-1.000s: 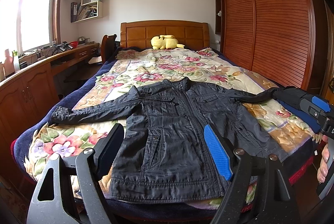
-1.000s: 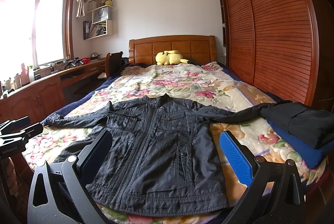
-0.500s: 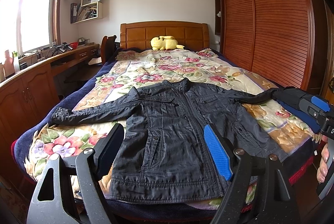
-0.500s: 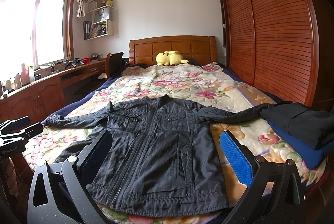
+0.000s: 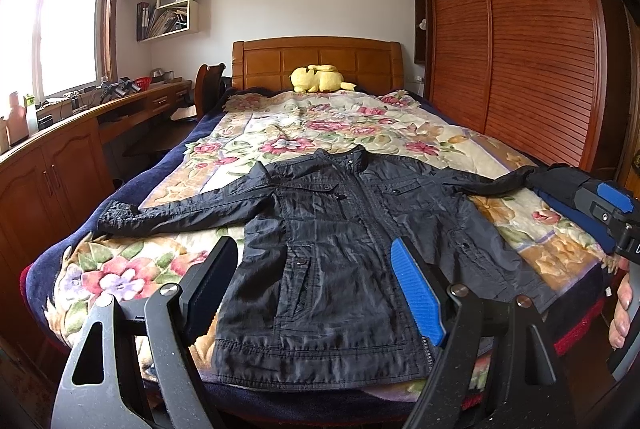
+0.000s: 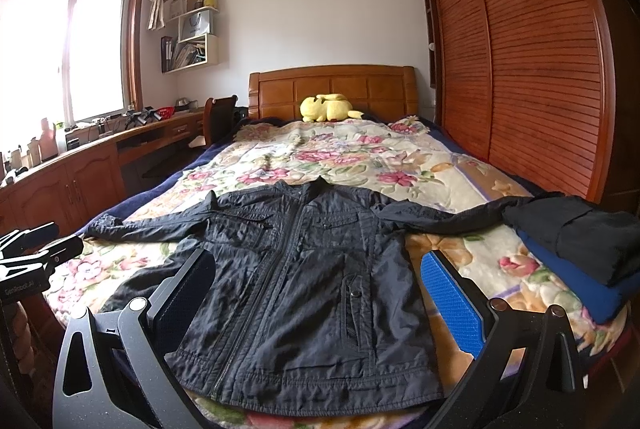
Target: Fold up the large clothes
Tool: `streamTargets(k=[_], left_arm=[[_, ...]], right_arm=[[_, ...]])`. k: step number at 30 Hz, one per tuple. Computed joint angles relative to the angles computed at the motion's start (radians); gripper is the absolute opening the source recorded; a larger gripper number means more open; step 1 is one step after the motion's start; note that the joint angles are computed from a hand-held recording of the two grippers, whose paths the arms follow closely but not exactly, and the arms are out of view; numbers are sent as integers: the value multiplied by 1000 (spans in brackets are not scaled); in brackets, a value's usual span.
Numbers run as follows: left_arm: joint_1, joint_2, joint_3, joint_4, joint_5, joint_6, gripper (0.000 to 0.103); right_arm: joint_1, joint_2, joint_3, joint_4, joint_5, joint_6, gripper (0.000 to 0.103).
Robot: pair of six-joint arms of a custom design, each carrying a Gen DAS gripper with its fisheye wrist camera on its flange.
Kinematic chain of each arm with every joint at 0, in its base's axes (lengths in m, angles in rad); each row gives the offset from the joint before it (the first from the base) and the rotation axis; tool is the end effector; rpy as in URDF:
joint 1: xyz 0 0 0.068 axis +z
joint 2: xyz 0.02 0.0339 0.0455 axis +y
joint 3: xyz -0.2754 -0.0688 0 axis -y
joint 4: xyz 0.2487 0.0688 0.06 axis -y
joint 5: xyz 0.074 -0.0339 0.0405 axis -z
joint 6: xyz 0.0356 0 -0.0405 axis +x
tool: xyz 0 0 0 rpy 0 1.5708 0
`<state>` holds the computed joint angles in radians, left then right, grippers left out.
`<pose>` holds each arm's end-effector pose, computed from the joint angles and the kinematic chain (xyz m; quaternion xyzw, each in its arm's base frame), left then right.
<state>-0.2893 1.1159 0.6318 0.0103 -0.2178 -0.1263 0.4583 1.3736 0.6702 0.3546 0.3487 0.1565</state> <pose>0.2359 -0.0622 0.2486 0.0126 0.8501 -0.0162 0.5263 0.2704 0.1198 0.2317 -0.0229 0.8125 0.0355 0.5815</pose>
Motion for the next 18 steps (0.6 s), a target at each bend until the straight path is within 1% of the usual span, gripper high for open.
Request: streamTargets(k=[6, 8, 13, 18], left_arm=[[90, 84, -29, 119, 48, 16, 80], [132, 131, -17, 146, 64, 23, 80], [213, 230, 12, 197, 96, 39, 80], [289, 325, 70, 200, 140, 79, 80]], right_arm=[[-7, 107, 84, -4, -34, -10, 102], [-15, 139, 113, -10, -51, -10, 102], [-26, 232, 218, -41, -85, -15, 102], [-29, 305, 310, -71, -107, -18, 102]])
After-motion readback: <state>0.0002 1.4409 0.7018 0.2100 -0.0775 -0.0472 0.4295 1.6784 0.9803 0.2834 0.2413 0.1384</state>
